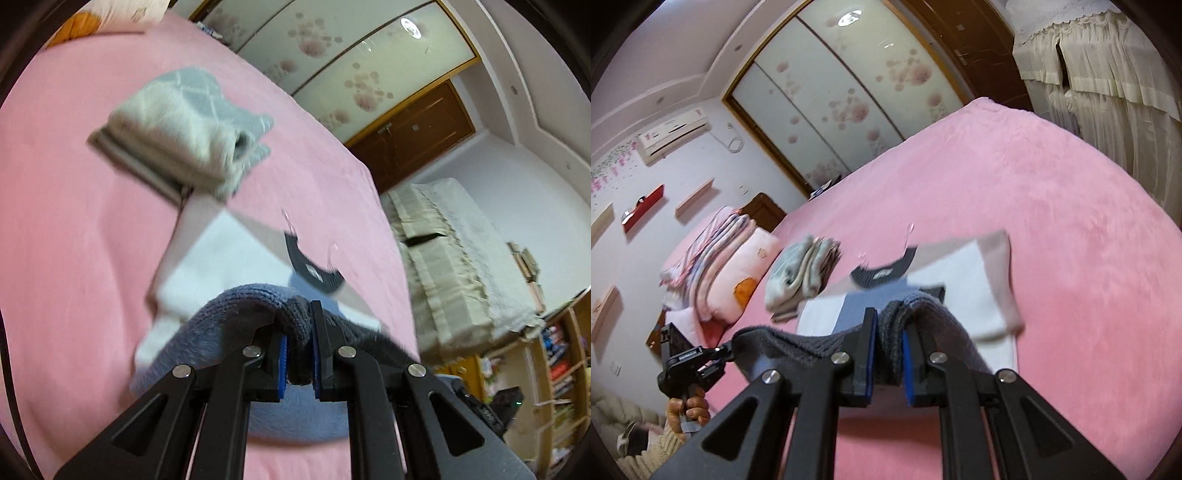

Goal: Fold small clothes
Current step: 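Lift the hem with both grippers and fold it over toward the collar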

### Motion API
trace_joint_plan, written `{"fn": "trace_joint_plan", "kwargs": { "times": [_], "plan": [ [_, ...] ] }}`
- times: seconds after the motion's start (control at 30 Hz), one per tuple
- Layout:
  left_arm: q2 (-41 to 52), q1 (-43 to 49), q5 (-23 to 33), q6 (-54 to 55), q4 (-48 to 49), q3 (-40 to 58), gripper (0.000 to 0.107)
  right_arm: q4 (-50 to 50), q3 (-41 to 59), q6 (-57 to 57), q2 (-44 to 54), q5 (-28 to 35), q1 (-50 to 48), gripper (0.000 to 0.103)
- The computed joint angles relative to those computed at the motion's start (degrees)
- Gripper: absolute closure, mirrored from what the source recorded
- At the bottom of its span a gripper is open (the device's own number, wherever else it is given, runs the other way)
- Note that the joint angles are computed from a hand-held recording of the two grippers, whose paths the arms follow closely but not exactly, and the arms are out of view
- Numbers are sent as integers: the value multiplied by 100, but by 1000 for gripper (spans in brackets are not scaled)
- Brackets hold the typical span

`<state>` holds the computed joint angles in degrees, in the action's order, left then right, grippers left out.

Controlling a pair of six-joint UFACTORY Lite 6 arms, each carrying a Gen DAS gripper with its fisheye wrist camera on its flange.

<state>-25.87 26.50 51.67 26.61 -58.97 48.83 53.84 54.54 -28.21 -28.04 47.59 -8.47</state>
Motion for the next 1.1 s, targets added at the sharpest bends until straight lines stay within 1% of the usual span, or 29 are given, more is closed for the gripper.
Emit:
{"fn": "trace_joint_plan", "kwargs": {
  "times": [0.07, 0.17, 0.2, 0.33, 0.4, 0.5, 0.63, 0.73, 0.83, 0.87, 0.93, 0.97, 1.03, 1.07, 1.1],
  "plan": [
    [664, -489, -601, -148, 116, 447, 99, 12, 410, 27, 735, -477, 297, 92],
    [1711, -1039, -1348, -339, 212, 1176, 99, 103, 992, -4, 1678, -872, 459, 92],
    [2066, -1157, -1519, -406, 238, 1445, 99, 131, 1273, 5, 2100, -1019, 520, 92],
    [3388, -1477, -2026, -807, 578, 2424, 99, 244, 2005, 26, 3208, -1271, 627, 92],
    [3866, -1578, -2219, -948, 733, 2721, 99, 122, 2403, 216, 3760, -1402, 740, 92],
    [4650, -1690, -2354, -1262, 1041, 3318, 99, -209, 2897, 554, 4431, -1654, 940, 92],
    [5294, -1790, -2466, -1422, 1240, 3820, 99, -472, 3395, 829, 5081, -1870, 1031, 92],
    [5781, -1871, -2481, -1746, 1577, 4223, 98, -746, 3742, 1136, 5535, -1941, 1076, 92],
    [6206, -1920, -2389, -2013, 1812, 4582, 94, -1124, 4086, 1546, 5909, -1855, 1121, 91],
    [6303, -1904, -2298, -1992, 1748, 4670, 92, -1371, 4261, 1787, 6047, -1753, 1141, 91],
    [6401, -1870, -2119, -1853, 1528, 4800, 79, -1537, 4473, 2019, 6195, -1525, 1129, 87],
    [6365, -1864, -2073, -1785, 1460, 4788, 75, -1530, 4557, 2024, 6214, -1402, 1109, 85],
    [6247, -1836, -1995, -1619, 1354, 4771, 48, -1418, 4576, 1914, 6140, -1290, 1080, 78],
    [6128, -1866, -2053, -1664, 1427, 4704, 42, -1418, 4563, 1888, 6073, -1249, 1064, 75],
    [5996, -1903, -2145, -1772, 1562, 4633, 32, -1479, 4539, 1920, 5983, -1254, 1055, 69]
  ]
}}
